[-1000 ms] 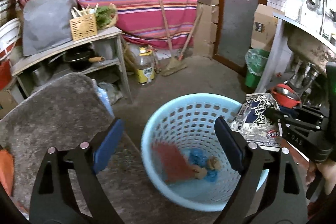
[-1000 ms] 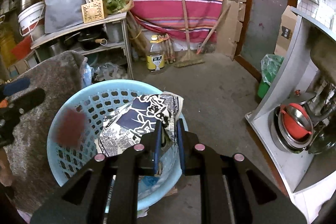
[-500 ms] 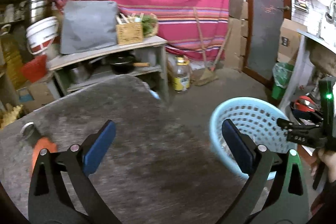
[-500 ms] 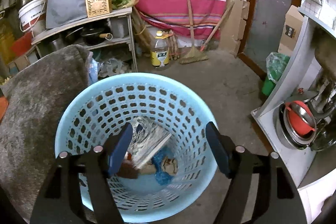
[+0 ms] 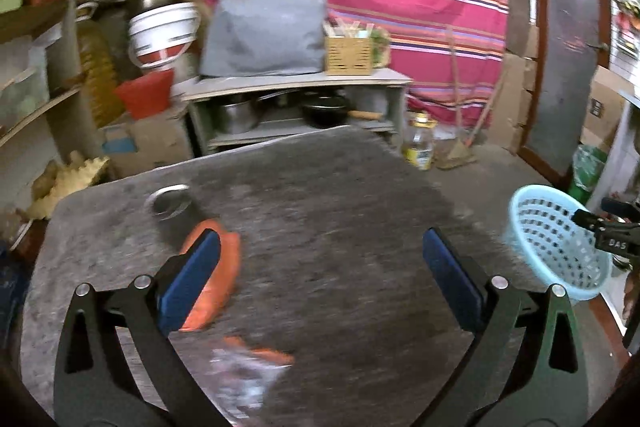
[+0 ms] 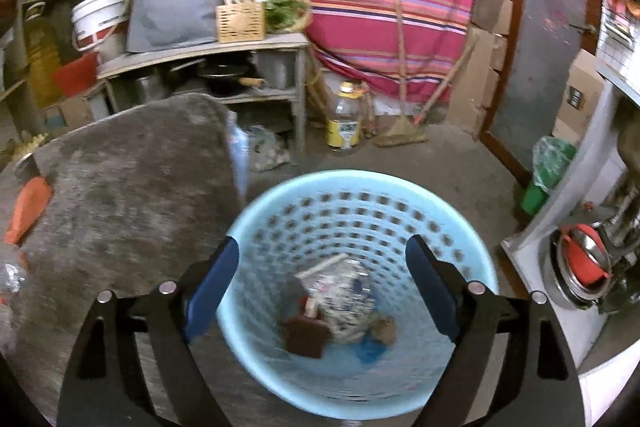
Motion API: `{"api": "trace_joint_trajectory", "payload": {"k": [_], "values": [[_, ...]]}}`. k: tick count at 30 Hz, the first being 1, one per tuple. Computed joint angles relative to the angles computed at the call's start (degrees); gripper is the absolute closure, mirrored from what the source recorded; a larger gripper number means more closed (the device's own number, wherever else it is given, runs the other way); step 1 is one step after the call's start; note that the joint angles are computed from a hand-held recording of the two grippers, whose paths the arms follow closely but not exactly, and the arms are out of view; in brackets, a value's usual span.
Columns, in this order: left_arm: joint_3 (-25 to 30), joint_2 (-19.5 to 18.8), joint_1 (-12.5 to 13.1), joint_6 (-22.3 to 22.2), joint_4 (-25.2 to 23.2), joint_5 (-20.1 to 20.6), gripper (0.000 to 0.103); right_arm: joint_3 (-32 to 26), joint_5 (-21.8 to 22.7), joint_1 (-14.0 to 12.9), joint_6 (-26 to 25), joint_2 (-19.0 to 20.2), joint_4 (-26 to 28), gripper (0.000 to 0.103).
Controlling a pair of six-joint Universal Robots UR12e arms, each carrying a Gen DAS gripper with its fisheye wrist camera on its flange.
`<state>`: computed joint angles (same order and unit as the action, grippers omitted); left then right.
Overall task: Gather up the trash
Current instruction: 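Move both tools back over the table toward the orange bag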
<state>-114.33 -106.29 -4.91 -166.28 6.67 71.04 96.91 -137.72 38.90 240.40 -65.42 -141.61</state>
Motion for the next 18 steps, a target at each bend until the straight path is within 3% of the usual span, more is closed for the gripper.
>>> {"api": "trace_joint_trajectory", "payload": {"k": [5, 9, 13, 18], "values": [[0.7, -0.5, 3.4, -0.3, -1.3, 0.6, 0.005, -4.1, 1.2, 0.5, -2.7, 3.2, -2.3, 0.019], [3.0, -1.9, 5.4, 0.1, -5.9, 0.7, 0.005, -6.9, 2.7, 0.5, -3.6, 5.3, -2.0, 0.019], [5.0, -3.9, 6.3, 1.1, -9.5, 0.5, 0.007, -9.3, 3.1, 0.4, -4.0, 7.1, -1.3, 0.019], [7.0, -6.0, 5.9, 2.5, -14.2, 2.2, 0.019, -11.7, 3.9, 0.0, -3.9, 8.5, 0.3, 0.019]]}}
